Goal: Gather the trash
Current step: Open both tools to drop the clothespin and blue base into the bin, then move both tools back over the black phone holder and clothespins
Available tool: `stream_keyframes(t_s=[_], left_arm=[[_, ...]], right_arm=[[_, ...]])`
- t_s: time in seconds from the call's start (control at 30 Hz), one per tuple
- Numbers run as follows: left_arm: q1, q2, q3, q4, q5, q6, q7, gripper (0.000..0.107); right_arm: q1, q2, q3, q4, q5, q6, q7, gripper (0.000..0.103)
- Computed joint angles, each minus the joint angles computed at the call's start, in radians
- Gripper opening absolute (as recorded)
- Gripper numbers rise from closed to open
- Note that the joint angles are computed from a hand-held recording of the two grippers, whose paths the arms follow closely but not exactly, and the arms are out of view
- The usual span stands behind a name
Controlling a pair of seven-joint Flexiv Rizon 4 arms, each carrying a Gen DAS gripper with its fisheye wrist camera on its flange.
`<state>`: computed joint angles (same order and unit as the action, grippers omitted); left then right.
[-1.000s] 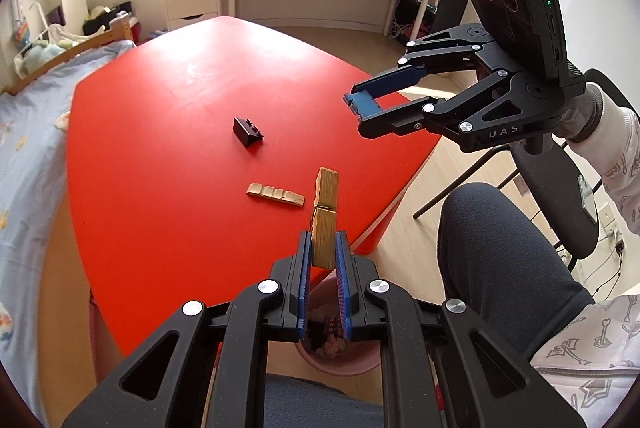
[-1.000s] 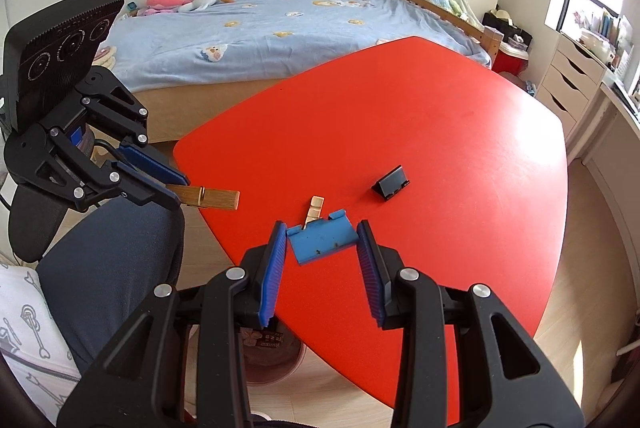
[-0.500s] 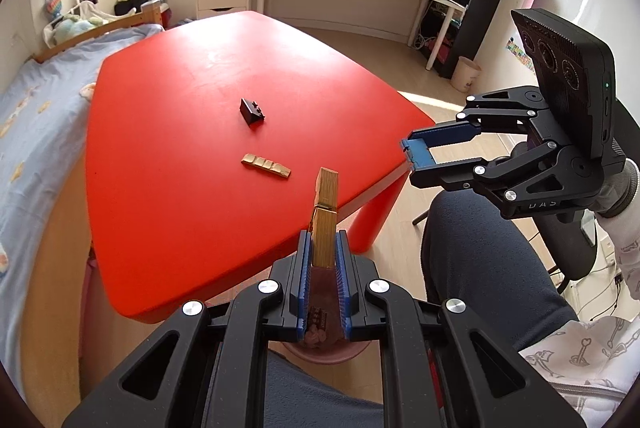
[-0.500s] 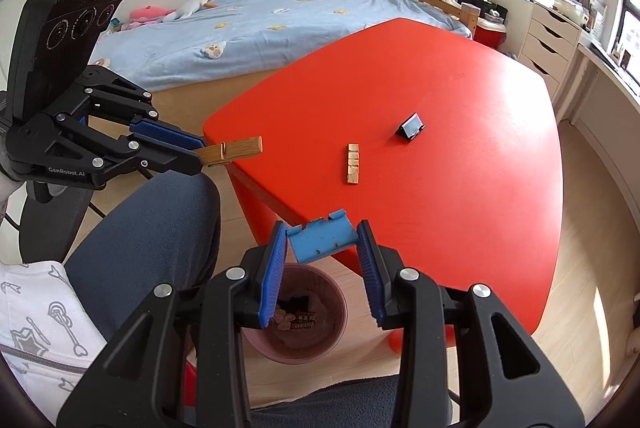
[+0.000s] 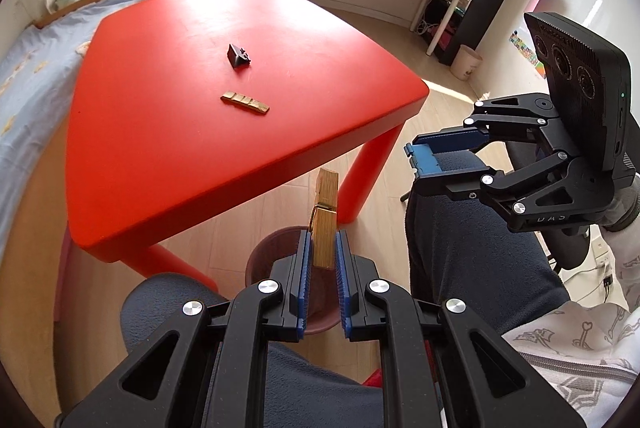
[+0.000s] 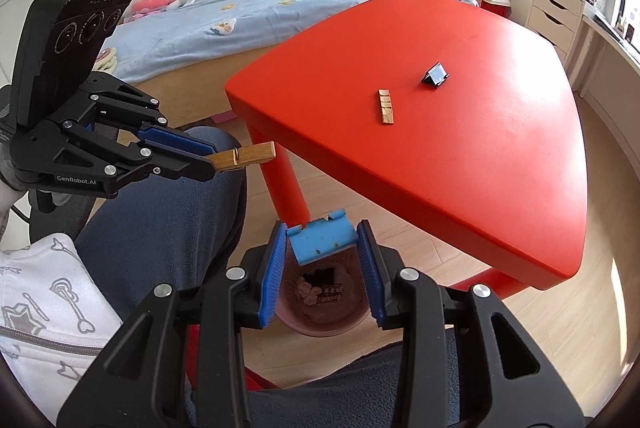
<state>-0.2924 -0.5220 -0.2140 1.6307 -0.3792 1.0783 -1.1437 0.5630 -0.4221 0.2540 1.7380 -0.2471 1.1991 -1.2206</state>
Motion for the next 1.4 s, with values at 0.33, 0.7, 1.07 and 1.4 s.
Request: stream_keyframes(t_s=[0.33,0.7,1.07,1.4], left_arm=[[-0.001,-0.003,-0.004,-0.001,-0.001,-0.016,0.005,0.012],[0.001,-0.010,-0.012,-0.002,-0.016,-0.018,0.022,0.026],[0.002,-0.008,0.005,0.015,-0.018,0.041,-0.071,0.095],[0.007,-0.009,0.003,0.007,-0.008,0.035,-0.089,0.095]], right_arm=[[-0.001,-0.003,0.010,0.001,0.019,-0.004,-0.001,0.036],[0.003,-0.003,0.015,0.007,0.039,0.007,-0.004,0.060],[0.011,-0.006,-0.006,0.013,0.009,-0.006,0.089,0.100],[-0.006,-0.013,0.015,-0.005,0.058,-0.024,0.111,0.100]])
